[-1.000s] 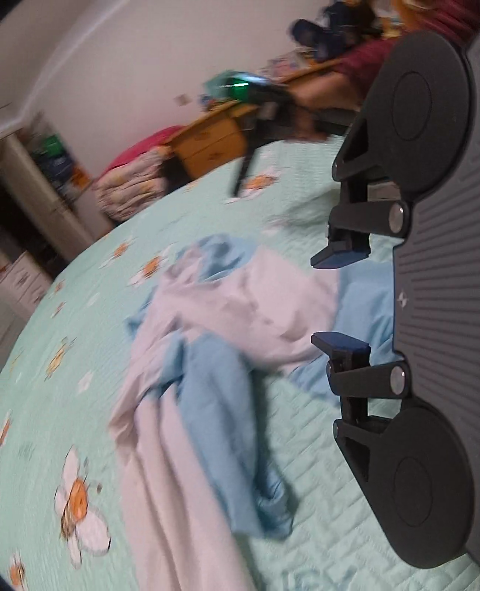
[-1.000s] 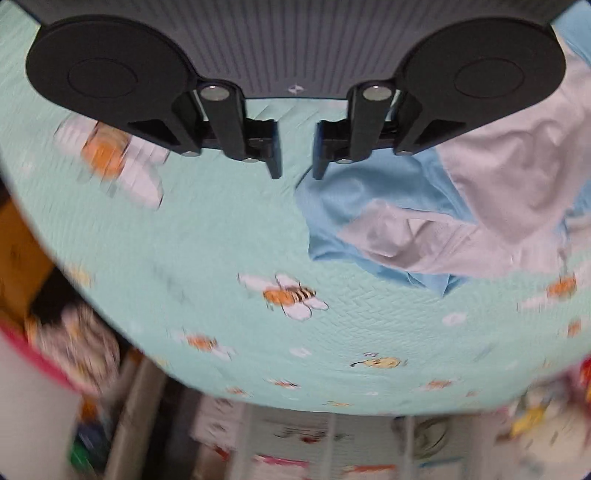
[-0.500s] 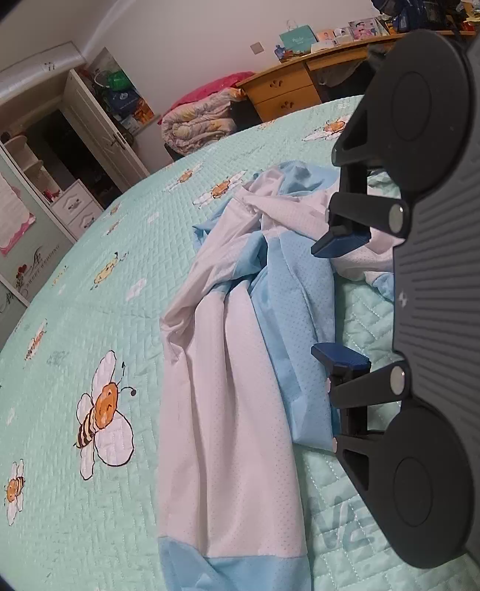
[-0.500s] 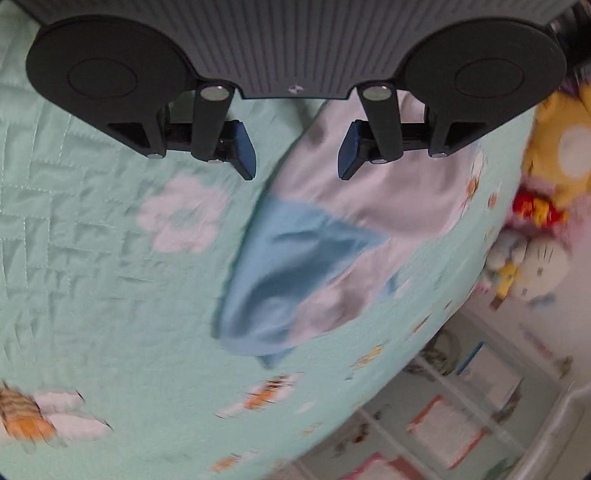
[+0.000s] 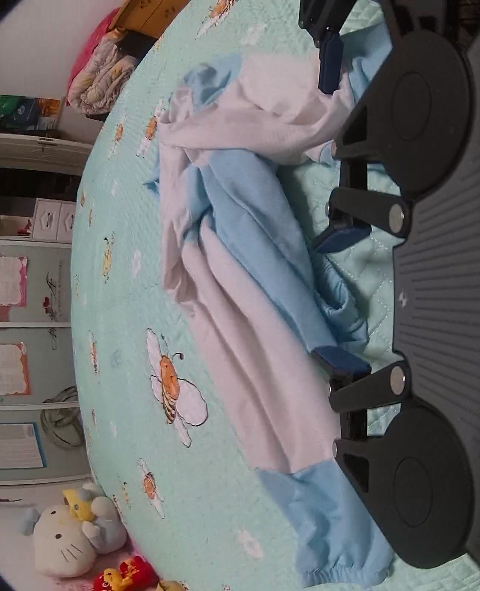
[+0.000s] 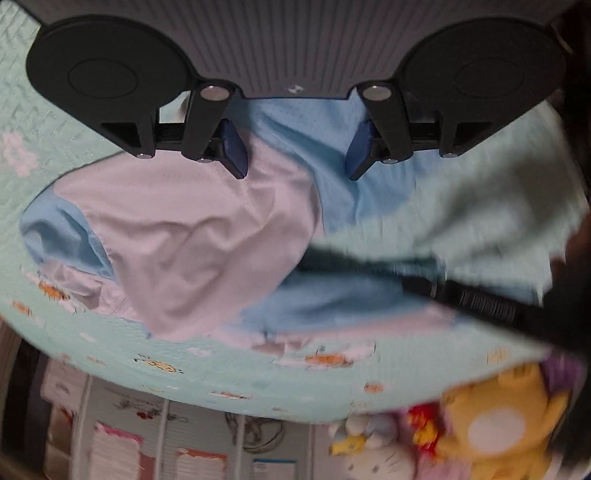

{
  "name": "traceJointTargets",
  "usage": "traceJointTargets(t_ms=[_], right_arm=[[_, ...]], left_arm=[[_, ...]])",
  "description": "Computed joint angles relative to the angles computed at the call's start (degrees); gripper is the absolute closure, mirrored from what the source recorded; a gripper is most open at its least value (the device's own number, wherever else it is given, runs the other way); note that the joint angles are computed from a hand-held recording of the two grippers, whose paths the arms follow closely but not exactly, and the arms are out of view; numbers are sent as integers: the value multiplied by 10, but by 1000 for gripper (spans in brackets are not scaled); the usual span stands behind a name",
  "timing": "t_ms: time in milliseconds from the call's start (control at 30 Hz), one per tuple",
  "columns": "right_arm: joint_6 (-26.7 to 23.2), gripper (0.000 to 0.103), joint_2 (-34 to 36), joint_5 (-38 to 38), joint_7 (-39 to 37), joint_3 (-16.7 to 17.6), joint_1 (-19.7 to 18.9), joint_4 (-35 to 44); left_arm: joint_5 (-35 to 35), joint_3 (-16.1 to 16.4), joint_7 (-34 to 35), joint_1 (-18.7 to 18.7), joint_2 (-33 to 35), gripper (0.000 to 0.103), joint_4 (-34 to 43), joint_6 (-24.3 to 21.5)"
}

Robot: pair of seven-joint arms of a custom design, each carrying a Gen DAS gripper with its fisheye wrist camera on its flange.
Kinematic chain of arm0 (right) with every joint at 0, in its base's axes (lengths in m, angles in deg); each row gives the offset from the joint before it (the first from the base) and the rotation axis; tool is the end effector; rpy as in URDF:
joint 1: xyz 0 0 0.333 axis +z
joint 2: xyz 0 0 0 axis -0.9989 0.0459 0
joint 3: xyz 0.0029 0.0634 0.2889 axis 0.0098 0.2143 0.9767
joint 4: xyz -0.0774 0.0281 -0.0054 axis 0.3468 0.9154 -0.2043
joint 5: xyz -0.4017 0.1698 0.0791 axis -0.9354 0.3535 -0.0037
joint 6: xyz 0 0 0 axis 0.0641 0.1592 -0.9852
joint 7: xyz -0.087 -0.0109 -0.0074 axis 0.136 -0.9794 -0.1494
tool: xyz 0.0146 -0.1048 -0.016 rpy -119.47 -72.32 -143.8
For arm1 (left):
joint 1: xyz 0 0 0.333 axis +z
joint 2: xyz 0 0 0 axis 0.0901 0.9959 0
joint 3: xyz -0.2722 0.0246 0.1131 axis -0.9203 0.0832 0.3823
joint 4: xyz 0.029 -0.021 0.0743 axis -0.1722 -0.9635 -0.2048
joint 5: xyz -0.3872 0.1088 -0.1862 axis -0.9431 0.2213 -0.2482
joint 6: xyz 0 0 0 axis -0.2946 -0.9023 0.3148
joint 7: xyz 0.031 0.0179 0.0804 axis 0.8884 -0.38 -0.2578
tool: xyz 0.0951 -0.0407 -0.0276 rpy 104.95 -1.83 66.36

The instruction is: Fold clothes

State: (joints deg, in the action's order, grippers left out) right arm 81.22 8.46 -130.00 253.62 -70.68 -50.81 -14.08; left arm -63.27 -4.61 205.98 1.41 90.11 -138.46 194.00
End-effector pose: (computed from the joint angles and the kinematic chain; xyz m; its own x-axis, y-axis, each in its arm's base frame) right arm 0.5615 0.4459 0.3547 -0.0601 -0.9966 0.0572 -0.6667 -0.0026 -0.7453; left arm 0.6976 -0.2168 0.3793 -0.6083 -0.7931 0.0309 -0.5680 0.4078 -0.7149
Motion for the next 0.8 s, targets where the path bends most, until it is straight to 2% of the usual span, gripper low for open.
traceJointTargets(t_ms=[33,67,100,133,200,233,300,367,433,500,533,567,633,700,767,800], right_arm=[[-6,50,-5,-13,0,-2,5,-9],[-12,68,-10,-24,-1,-2,8,-16],[-19,96,-15,-21,-10,1,6,-20],[-44,100,-20,-20,-22,3,8,-23],[-102,100,-31,-28,-36,6,14,-30],[-131,100,-43,-33,-29,6,15,-41],[-196,100,-82,-40,4,10,10,-77],[-269,100,-120,-43,28,18,1,-112],[-345,100,-157,-43,45,27,-10,-146],[-369,100,-200,-30,62,34,-30,-187],[-361,99,-219,-19,62,37,-42,-206],[-345,94,-235,-2,56,38,-53,-221],[-291,87,-267,27,66,40,-74,-252],[-247,67,-288,13,110,53,-89,-271],[-225,57,-282,-31,141,74,-100,-266],[-210,56,-274,-56,149,84,-104,-259]], left_arm=[[10,10,-23,-7,10,41,13,-21],[17,16,-43,-10,20,47,27,-43],[16,17,-53,-7,31,50,40,-60],[13,14,-56,-3,38,55,49,-70],[10,11,-59,3,42,88,64,-95],[4,9,-61,9,42,96,71,-111],[-27,0,-60,27,34,97,77,-145],[-74,-12,-33,46,12,97,65,-159],[-137,-19,-21,69,-4,97,67,-214],[-216,-25,-1,94,-14,98,78,-285],[-249,-25,15,103,-20,98,80,-311],[-272,-24,28,107,-27,98,79,-328],[-299,-14,37,104,-39,98,77,-344],[-322,-4,43,100,-49,98,76,-360],[-332,8,42,90,-54,98,77,-368],[-335,13,41,85,-56,98,78,-371]])
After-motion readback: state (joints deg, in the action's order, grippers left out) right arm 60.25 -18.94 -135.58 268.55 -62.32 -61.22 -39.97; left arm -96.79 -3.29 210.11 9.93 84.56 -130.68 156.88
